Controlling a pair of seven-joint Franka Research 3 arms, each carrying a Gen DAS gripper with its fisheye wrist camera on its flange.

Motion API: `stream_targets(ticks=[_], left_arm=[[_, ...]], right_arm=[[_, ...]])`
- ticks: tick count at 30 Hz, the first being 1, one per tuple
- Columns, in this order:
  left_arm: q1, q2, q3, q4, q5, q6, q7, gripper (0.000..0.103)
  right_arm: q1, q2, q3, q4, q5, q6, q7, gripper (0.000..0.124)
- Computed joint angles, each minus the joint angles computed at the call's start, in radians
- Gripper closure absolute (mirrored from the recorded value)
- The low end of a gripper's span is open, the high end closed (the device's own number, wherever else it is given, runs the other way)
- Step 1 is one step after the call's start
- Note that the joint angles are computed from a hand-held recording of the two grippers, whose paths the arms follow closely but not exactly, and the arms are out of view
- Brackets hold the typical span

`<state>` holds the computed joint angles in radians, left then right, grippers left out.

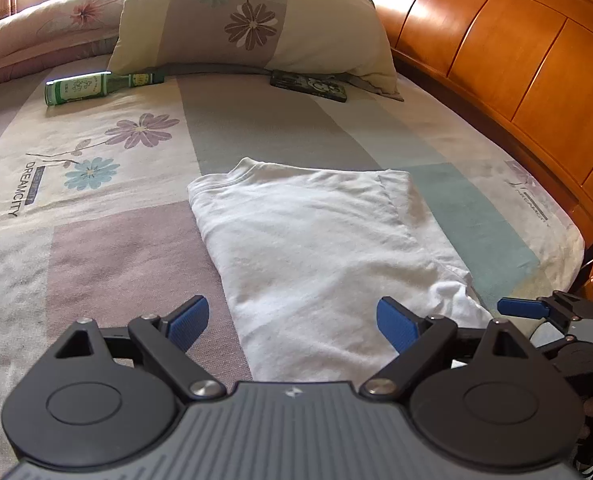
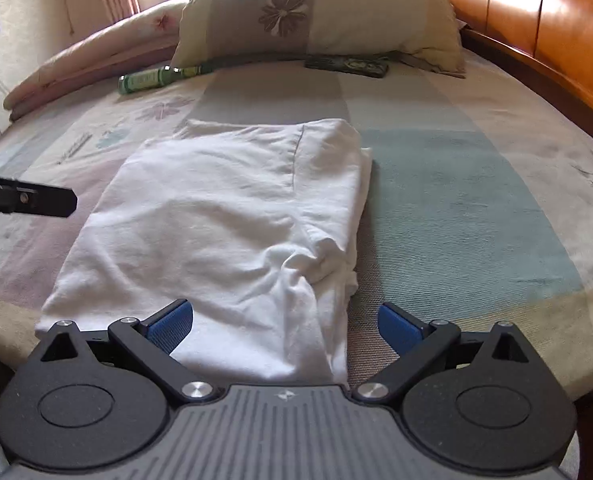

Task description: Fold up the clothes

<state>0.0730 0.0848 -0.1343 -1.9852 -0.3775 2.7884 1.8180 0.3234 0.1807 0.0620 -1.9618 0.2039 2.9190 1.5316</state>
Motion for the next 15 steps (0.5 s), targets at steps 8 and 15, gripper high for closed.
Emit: stream_targets(ticks=[8, 15], left_arm=[[0.006, 0.017, 0.0, 0.022, 0.044, -0.003, -0.051, 0.012], [0.019, 0.027, 0.005, 0.032, 0.045, -0.021, -0.08, 0.012]], right_arm=[[-0.134, 0.081, 0.2, 0.148, 0.596, -0.061, -0.538, 0.021], [-0.084, 0.032, 0.115, 0.055, 0.526, -0.058, -0.426, 0.025]])
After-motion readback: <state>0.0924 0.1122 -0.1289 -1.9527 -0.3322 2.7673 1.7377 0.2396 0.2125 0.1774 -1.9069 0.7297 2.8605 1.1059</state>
